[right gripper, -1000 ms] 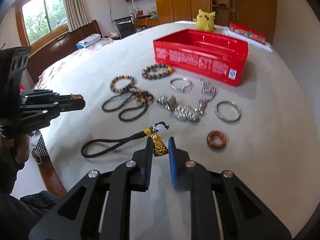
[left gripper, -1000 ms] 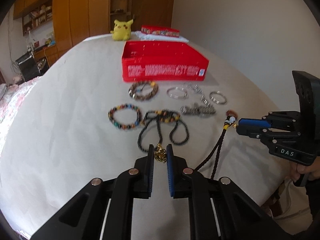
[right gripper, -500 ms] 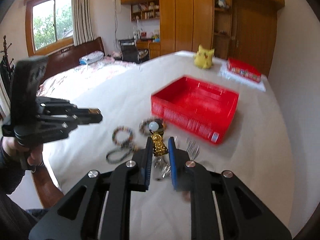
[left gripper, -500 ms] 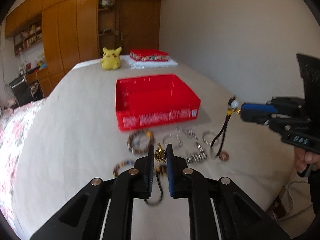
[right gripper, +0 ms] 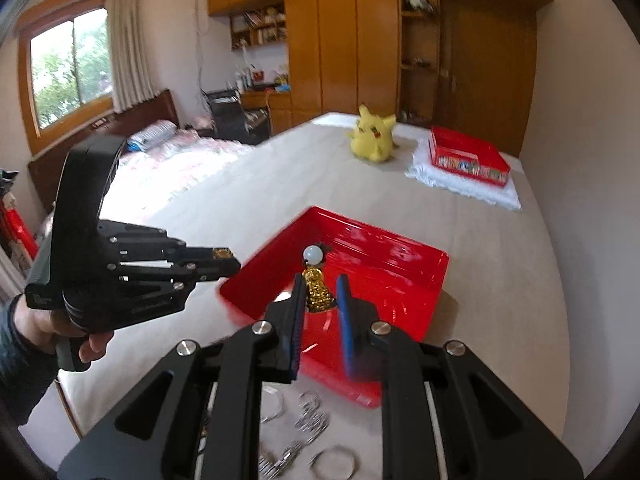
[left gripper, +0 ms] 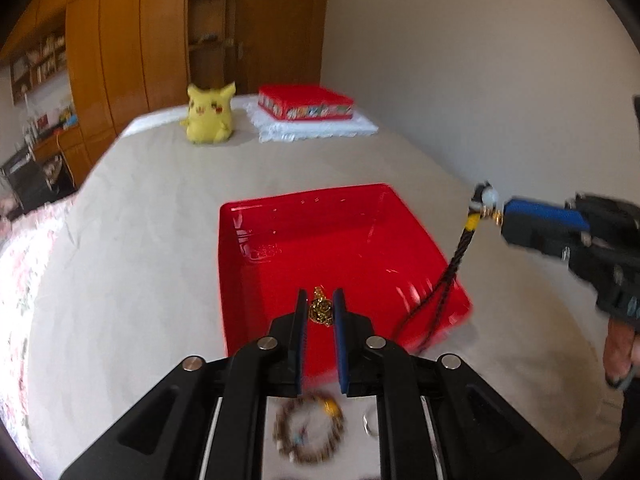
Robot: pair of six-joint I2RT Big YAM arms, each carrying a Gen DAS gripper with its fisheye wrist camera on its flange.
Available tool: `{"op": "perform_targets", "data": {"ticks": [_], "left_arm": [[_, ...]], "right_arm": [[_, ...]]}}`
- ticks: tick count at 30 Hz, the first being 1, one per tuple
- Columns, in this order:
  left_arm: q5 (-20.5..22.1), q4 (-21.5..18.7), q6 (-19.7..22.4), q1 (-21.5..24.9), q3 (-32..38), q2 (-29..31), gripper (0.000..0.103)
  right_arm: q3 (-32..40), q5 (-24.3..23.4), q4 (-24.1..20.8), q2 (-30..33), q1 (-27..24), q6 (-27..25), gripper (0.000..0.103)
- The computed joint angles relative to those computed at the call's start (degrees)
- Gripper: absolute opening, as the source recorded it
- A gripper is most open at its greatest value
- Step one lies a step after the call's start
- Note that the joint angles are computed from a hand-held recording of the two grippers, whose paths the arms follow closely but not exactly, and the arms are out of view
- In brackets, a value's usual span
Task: Organize jewelry
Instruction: 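Carry both held items into the red tin and open both tools, then grasp the brown wooden ring with the right tool while the left tool grasps the multicolor bead bracelet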
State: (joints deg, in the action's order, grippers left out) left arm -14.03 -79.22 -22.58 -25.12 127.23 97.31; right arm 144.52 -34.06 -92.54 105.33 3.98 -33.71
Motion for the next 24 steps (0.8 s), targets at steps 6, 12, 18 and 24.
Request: {"op": "perform_targets", "data": {"ticks": [6, 12, 18, 24], "left_arm": [[6.6, -0.8, -1.2, 3.4, 2.2, 7.7, 0.012], [7.0, -1.4, -1.7, 3.3, 0.9, 10.2, 0.027], [4.1, -0.8, -1.7, 3.2, -0.3, 10.0, 0.049], [3.0, 0.3, -1.0, 2.4, -3.5, 6.5, 0.065]], "right_arm": [[2.7, 6.2, -2.1, 7.6, 3.1, 1.1, 0.014], [-2.7, 11.7, -1.6, 8.2, 4.7, -0.8, 0.014], [-6.8, 14.3, 0.1, 6.6, 5.4, -1.5, 0.017], [-12.8, 13.7, 5.4, 1.6, 4.4, -1.0, 0.042]]}}
